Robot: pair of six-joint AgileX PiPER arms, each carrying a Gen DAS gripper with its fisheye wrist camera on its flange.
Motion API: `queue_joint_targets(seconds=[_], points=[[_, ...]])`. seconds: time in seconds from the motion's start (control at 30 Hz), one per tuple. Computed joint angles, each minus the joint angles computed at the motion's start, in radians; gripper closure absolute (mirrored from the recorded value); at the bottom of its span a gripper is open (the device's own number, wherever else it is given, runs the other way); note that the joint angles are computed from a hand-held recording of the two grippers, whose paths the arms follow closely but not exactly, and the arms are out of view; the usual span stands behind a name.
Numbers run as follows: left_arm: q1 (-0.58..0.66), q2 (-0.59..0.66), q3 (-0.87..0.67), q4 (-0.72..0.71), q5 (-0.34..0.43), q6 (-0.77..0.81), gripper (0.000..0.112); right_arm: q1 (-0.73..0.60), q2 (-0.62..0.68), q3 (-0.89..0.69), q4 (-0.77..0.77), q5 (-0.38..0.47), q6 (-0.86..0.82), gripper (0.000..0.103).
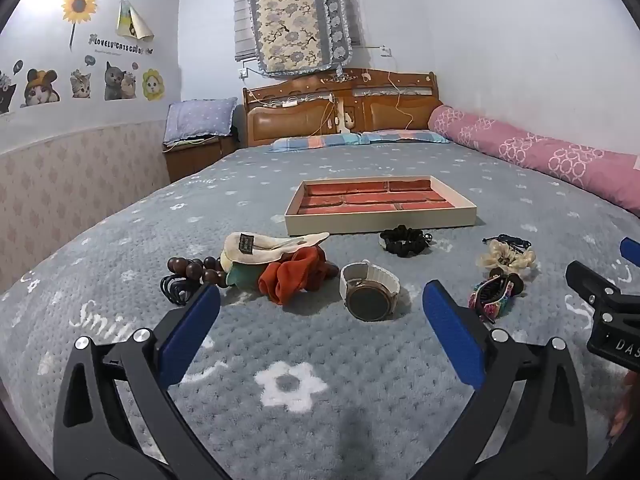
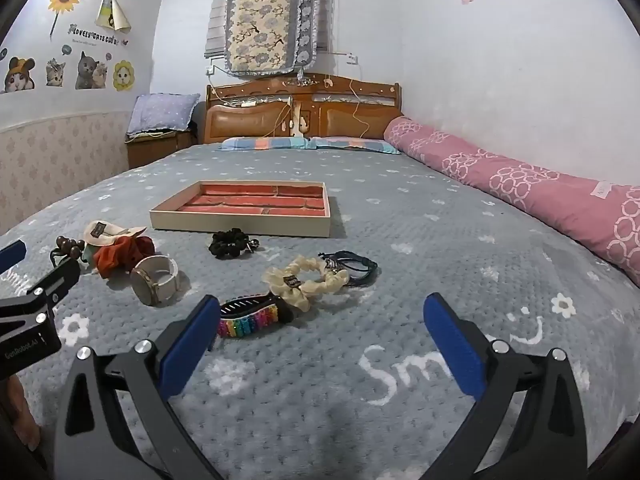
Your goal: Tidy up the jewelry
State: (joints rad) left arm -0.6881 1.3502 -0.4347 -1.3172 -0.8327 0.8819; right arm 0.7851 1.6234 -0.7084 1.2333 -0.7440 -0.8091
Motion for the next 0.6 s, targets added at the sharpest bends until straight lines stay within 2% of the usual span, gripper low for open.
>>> queue_joint_targets(seconds=[0.27, 0.3, 0.33, 0.5, 0.6], points=[[0.039, -0.002, 0.002, 0.040, 0.031, -0.023, 0.014, 0.005, 0.001, 0.003, -0.005, -0.010, 0.004, 0.004], [0.011, 0.007, -0.002, 0.018, 0.007, -0.013, 0.014, 0.007, 0.000, 0.005, -0.006, -0.014, 0.004, 0.004], [0.013, 0.008, -0.003, 0.021, 0.009, -0.015, 0.014, -0.012, 0.001, -0.004, -0.011, 0.010, 0.000, 0.004], [0.013, 0.004, -0.003, 0.018, 0.009, -0.013, 0.014, -0.022, -0.006, 0.002, -0.018, 0.018, 0.003, 0.004], [0.013, 0.010, -0.006, 0.023, 0.006, -0.013, 0.014, -0.001, -0.002, 0.001, -0.003, -0.001, -0.004, 0.004]])
